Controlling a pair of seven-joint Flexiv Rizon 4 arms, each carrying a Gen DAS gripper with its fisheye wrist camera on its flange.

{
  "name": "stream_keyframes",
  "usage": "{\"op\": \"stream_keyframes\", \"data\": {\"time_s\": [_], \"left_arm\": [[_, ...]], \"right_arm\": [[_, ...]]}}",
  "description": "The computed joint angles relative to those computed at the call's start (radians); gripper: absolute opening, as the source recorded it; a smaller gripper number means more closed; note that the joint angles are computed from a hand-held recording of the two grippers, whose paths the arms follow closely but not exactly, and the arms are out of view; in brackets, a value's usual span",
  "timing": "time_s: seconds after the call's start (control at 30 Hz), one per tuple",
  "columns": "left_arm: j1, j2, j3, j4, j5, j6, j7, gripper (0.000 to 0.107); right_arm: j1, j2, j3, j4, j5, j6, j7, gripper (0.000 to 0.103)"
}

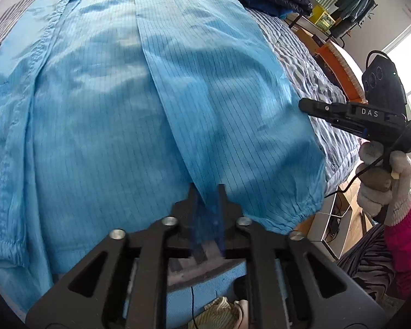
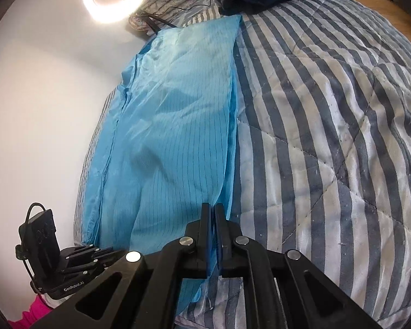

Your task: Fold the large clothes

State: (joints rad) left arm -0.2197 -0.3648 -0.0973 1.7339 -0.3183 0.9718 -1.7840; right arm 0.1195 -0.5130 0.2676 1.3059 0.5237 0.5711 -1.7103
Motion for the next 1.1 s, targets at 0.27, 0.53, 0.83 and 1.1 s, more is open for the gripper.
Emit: {"op": "stream_keyframes", "data": {"time_s": [0.27,0.53,0.83,1.1], "left_arm": [[-0.009,0.131,0.021,0.121,-0.003,0.171,-0.058,0.028],[-0.058,-0.044,-0.005,-0.169,0.100,0.040,-0.094,0.028],[-0.154,-0.325,0.044,-0.598,0.206,-0.231,-0.197,0.049],[-0.230,-0.452,0.119,-0.832,0.366,-0.436,-0.241,0.036]], "right_arm": [[-0.009,0.007,-0.001,0.015,-0.003,0.050,-0.050,0.037],[-0.060,-0.002,0.001,-0.015,0.087,0.077,0.019,0.037],[-0.108,0.024,-0.007,-0.015,0.135,0.192,0.048,0.039],[-0.124,-0.014,0.000,-0.071,0.149,0.185,0.067,0.039]]}}
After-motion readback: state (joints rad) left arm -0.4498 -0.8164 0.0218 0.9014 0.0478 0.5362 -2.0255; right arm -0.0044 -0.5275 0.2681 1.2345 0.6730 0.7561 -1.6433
